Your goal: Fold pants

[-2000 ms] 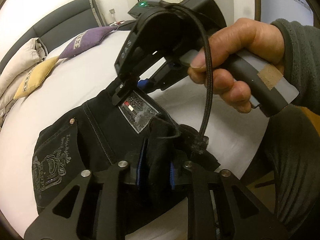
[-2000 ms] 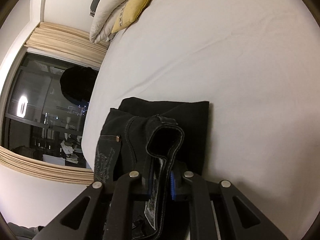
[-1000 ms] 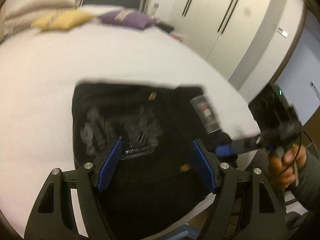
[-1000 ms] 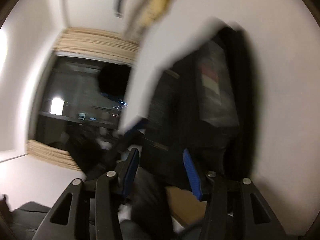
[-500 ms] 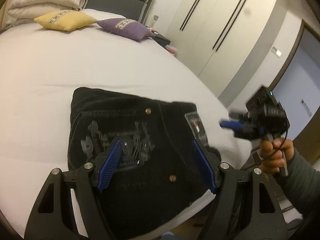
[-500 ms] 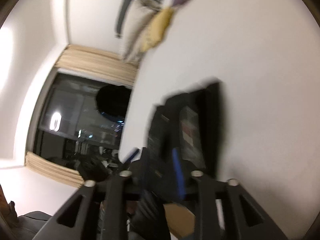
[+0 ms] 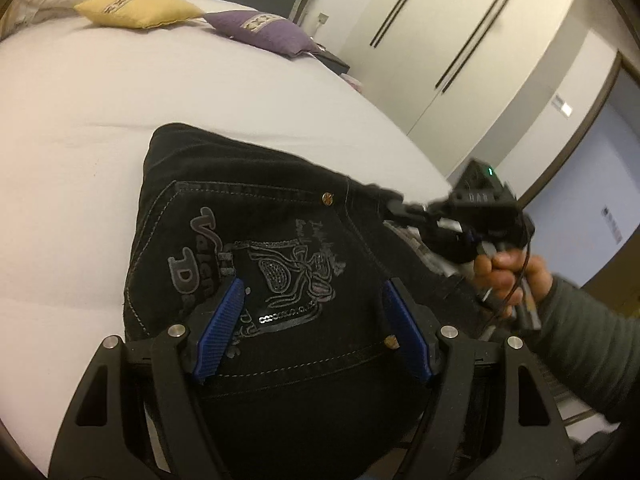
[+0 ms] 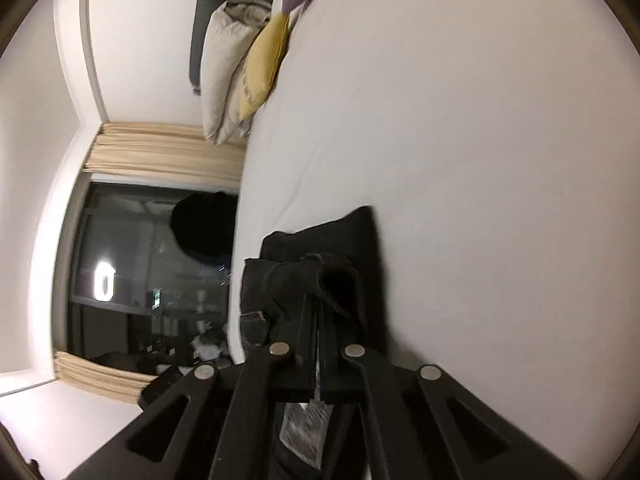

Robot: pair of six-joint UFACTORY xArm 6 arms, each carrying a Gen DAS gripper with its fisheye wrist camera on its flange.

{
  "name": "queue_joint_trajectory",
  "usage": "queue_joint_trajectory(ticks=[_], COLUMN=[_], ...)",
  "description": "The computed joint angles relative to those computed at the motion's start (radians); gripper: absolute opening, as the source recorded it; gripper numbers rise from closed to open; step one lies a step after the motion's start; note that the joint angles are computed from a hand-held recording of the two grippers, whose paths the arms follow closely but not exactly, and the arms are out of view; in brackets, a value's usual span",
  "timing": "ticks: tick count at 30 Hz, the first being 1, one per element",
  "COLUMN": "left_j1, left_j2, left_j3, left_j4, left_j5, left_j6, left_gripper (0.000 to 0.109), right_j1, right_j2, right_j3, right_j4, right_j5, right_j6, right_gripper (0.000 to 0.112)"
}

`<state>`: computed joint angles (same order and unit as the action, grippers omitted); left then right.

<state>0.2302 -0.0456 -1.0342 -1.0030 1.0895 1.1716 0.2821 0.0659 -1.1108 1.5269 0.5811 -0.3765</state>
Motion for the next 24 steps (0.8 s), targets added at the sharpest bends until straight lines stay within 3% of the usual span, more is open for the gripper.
queue_joint_trajectory(ticks=[2, 3, 5, 8, 11, 12, 13, 14, 15, 18, 20, 21, 24], left_j1=[0.025, 0.045, 0.072, 0.101, 0.067, 0.069, 0.064, 0.055, 0.051, 0.064, 0.063, 0.056, 0.005], left_j2=[0.004, -0.006, -0.013, -0.01, -0.021, -0.022, -0.032, -0.048, -0.052, -0.038, -0.017, 0.011, 0.147], left_j3=[-0.03, -0.038, -0.051, -0.057, 0.003, 0.026, 0.043, 0.057, 0.054, -0.004, -0.061, -0.104, -0.274], left_j4=[-0.016, -0.035, -0.054, -0.05, 0.026, 0.019, 0.02, 0.026, 0.036, 0.016, -0.004, -0.01, 0.031], left_j5=[0.05, 0.076, 0.12, 0.196, 0.11, 0.091, 0.071, 0.052, 0.051, 0.108, 0.102, 0.095, 0.069], left_j6=[-0.03, -0.021, -0.01, 0.003, -0.011, 0.007, 0.023, 0.033, 0.036, 0.022, 0.014, 0.002, -0.086], left_gripper=[0.071, 0.071, 0.071, 0.071, 0.071, 0.071, 0.07, 0.07, 0.071, 0.071, 0.071, 0.071, 0.071], right_j1=[0.006, 0.008, 0.018, 0.092, 0.154, 0.165, 0.161, 0.155, 0.149, 0.168, 0.184, 0.198, 0.222], right_j2=[-0.042, -0.074, -0.153, -0.204, -0.187, -0.18, -0.189, -0.202, -0.224, -0.266, -0.296, -0.288, -0.232], right_j3=[0.014, 0.03, 0.066, 0.087, 0.119, 0.144, 0.181, 0.205, 0.233, 0.243, 0.233, 0.209, 0.106], right_j4=[-0.033, 0.004, 0.107, 0.136, 0.056, 0.068, 0.122, 0.138, 0.136, 0.052, 0.063, 0.099, 0.119], right_j5=[-0.033, -0.029, 0.015, 0.066, 0.08, 0.06, 0.047, 0.034, 0.019, -0.049, -0.077, -0.093, -0.058], right_j6=[0.051, 0.026, -0.077, -0.141, -0.074, -0.055, -0.068, -0.066, -0.049, 0.018, 0.017, -0.018, -0.086], right_gripper=[0.011, 0.014, 0.032, 0.052, 0.049, 0.041, 0.015, 0.001, 0.0, 0.007, 0.042, 0.049, 0.051])
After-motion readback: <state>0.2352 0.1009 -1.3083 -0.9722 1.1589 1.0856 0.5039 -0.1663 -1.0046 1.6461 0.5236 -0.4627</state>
